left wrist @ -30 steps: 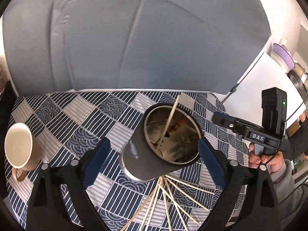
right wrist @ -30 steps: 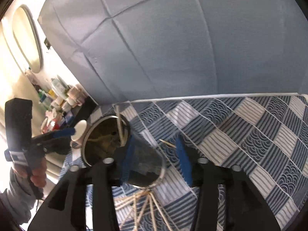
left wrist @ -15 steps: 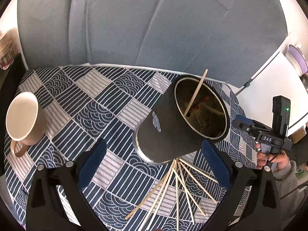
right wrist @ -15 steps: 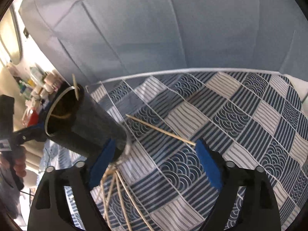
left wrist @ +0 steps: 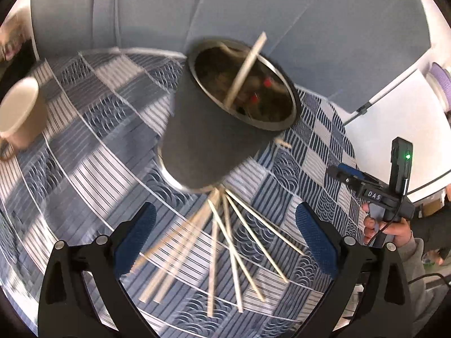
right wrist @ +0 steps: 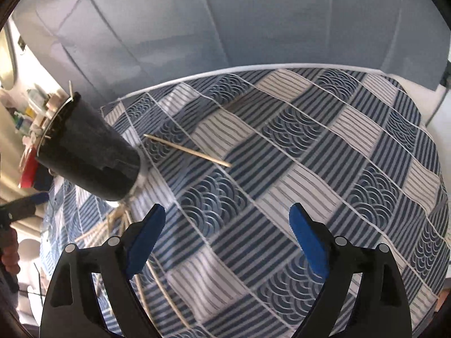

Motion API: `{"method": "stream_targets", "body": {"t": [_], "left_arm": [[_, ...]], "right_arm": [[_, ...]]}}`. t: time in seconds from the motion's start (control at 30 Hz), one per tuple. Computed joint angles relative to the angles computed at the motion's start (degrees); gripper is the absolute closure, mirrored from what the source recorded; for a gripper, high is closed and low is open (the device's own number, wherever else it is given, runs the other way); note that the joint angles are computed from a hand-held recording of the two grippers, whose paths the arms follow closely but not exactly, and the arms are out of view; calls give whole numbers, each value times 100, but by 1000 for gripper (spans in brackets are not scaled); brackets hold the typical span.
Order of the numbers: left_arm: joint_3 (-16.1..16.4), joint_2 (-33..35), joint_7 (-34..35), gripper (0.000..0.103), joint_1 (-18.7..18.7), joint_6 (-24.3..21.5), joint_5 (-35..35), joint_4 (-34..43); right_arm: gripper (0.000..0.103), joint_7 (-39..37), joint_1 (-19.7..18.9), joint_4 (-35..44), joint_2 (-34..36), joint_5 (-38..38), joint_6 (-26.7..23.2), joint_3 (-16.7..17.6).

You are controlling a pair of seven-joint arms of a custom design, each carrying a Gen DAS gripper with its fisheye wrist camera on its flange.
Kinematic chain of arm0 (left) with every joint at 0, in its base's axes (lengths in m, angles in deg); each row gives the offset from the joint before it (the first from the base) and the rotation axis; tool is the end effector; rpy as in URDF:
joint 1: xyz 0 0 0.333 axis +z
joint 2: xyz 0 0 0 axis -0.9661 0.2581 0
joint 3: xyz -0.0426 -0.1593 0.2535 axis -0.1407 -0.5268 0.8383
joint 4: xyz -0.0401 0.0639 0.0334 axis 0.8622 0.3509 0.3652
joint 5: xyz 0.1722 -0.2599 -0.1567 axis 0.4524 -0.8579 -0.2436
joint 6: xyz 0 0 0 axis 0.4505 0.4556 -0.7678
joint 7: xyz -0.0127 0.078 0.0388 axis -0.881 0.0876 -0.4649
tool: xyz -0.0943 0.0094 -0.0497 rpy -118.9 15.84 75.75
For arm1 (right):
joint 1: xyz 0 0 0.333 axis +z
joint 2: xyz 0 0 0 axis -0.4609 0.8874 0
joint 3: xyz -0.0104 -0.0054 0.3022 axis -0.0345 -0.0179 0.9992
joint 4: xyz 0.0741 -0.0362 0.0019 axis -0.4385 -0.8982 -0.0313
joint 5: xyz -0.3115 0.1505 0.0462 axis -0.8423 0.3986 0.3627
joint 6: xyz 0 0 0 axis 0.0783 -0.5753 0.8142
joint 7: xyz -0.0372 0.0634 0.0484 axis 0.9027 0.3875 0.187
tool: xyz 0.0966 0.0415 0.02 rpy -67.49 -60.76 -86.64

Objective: Organize utensils
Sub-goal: 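Move the left tool to the loose chopstick lying apart on the cloth, then grasp the loose chopstick with the left tool and lift it upright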

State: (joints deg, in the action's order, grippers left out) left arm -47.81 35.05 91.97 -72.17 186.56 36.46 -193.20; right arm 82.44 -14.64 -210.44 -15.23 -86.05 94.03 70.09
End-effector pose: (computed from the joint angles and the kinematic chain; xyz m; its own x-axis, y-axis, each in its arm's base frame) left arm 0.5283 -0.0594 0.4654 -0.5933 -0.6969 0.4030 -0.8003 0.4565 -0.3887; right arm 0.3744 0.2282 0.4498 -0.4029 -0.8859 -0.2297 -0.7533 0.4636 -0.4665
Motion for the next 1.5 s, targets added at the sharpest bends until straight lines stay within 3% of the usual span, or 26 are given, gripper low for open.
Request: {"method": "stream_targets", "body": {"t": [0.23, 0.43, 0.5, 0.67, 0.87, 1.07, 1.27, 1.4, 1.43, 1.47, 1.5], "left_arm": [[-142, -490, -543, 6, -385, 125, -8, -742], [-402, -535, -1331, 6, -972, 531, 222, -1006], [-556, -463, -1744, 6, -1193, 1006, 385, -1033], [-775, 189, -3023, 6, -1559, 1627, 1076, -508], [-886, 1250, -4675, 6, -1747, 1990, 2163, 521], [-755, 1969, -6346, 6, -2004, 1801, 3547, 1237], [-735, 2378, -7266, 7, -2106, 1452, 4336, 1736], [-687, 2448, -7594, 18, -2289, 1278, 4994, 1878], [-716, 2408, -7581, 27, -2262, 1352, 5036, 1814], [-746, 2347, -7540, 32, -2230, 1448, 5069, 1731], [-775, 2292, -7508, 45, -2200, 1499, 5071, 1668]], "right_arm": [[18, -513, 11, -820, -643, 500, 252, -154], [18, -1151, -168, -1221, -915, 935, 293, -186], [18, -1342, -257, -1268, -940, 979, 229, -168], [18, -1698, -380, -1322, -796, 1032, 127, -133], [18, -1759, -393, -1643, -816, 1185, 509, -92], [18, -1587, -544, -1704, -914, 1054, 334, 135], [18, -1373, -576, -1791, -1071, 996, 77, 173], [19, -1284, -514, -1814, -1143, 980, -171, 131], [27, -1232, -534, -1773, -1168, 924, -315, 186], [42, -1174, -554, -1712, -1175, 840, -502, 254], [47, -1146, -552, -1661, -1184, 752, -651, 287]]}}
